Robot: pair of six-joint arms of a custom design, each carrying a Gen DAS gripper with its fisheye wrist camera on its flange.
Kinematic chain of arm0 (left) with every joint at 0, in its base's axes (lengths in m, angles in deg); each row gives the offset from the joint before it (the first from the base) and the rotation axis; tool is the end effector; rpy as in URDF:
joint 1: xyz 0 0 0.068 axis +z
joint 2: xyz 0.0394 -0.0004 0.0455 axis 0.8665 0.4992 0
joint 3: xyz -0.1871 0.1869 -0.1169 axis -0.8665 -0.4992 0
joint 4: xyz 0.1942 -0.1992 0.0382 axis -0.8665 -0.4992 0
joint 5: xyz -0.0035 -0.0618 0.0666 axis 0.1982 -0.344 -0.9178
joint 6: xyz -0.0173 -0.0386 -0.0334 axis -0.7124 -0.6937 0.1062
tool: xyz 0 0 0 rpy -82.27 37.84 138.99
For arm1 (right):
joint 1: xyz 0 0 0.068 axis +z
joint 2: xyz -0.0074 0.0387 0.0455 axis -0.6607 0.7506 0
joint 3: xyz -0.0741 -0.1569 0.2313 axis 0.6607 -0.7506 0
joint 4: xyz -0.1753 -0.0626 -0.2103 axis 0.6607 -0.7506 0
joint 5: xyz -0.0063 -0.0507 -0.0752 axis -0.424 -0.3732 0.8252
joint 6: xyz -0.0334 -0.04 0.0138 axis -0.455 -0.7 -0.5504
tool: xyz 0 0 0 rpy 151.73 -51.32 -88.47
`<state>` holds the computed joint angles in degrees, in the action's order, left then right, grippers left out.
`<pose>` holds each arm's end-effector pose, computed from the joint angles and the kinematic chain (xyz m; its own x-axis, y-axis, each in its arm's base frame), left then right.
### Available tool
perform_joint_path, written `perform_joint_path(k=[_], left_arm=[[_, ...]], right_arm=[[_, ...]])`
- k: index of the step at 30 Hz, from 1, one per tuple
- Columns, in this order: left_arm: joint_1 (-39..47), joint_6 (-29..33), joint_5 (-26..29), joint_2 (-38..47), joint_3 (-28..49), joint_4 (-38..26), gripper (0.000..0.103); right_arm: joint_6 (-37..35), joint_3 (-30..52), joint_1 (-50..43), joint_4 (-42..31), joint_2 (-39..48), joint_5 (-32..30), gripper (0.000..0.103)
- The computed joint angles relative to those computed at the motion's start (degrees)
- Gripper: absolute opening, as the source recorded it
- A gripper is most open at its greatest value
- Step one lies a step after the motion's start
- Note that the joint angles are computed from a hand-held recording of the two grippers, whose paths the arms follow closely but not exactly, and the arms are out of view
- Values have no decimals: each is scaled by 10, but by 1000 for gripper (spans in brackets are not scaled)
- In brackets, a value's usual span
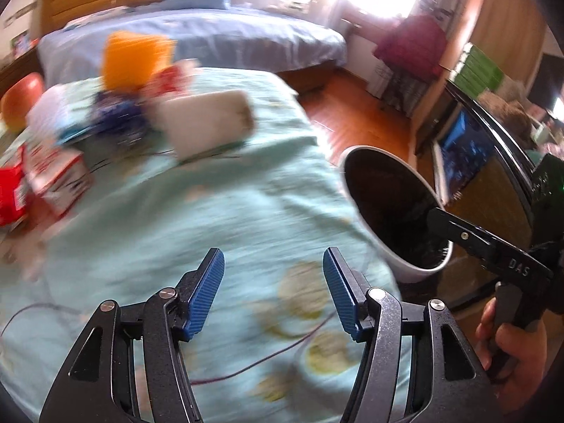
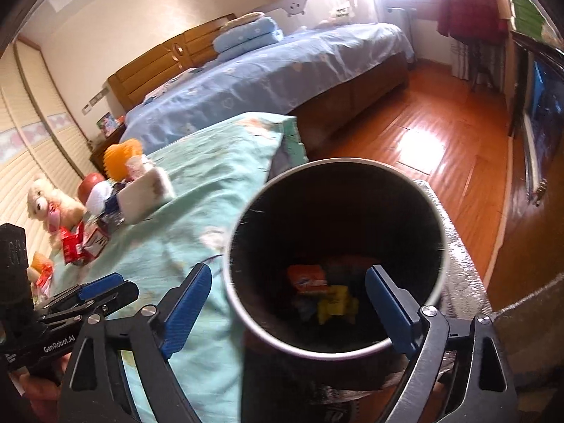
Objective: Collect trash
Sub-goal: 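Grasp the white sponge with the right tool while the left tool grasps the red wrapper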
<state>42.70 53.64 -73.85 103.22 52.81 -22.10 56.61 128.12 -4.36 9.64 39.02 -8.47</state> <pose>0.2267 -0.0712 0.1227 -0.7831 -0.1289 -0.6084 0.0278 0.9700 -0.2414 0.2606 0.1930 0.1373 -0.7725 -0.0134 -0.6349 -0.2302 0.9377 0.2603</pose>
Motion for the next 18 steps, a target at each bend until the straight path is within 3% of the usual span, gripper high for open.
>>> perform_joint_path(k=[7,18], left_arm=[[100,18,22,-86,-65,-21,59],[264,79,74,-132,-94,-44,63]], right_arm=[[6,37,52,3,31,7,91],[-10,124,112,-10,111,-3,94]])
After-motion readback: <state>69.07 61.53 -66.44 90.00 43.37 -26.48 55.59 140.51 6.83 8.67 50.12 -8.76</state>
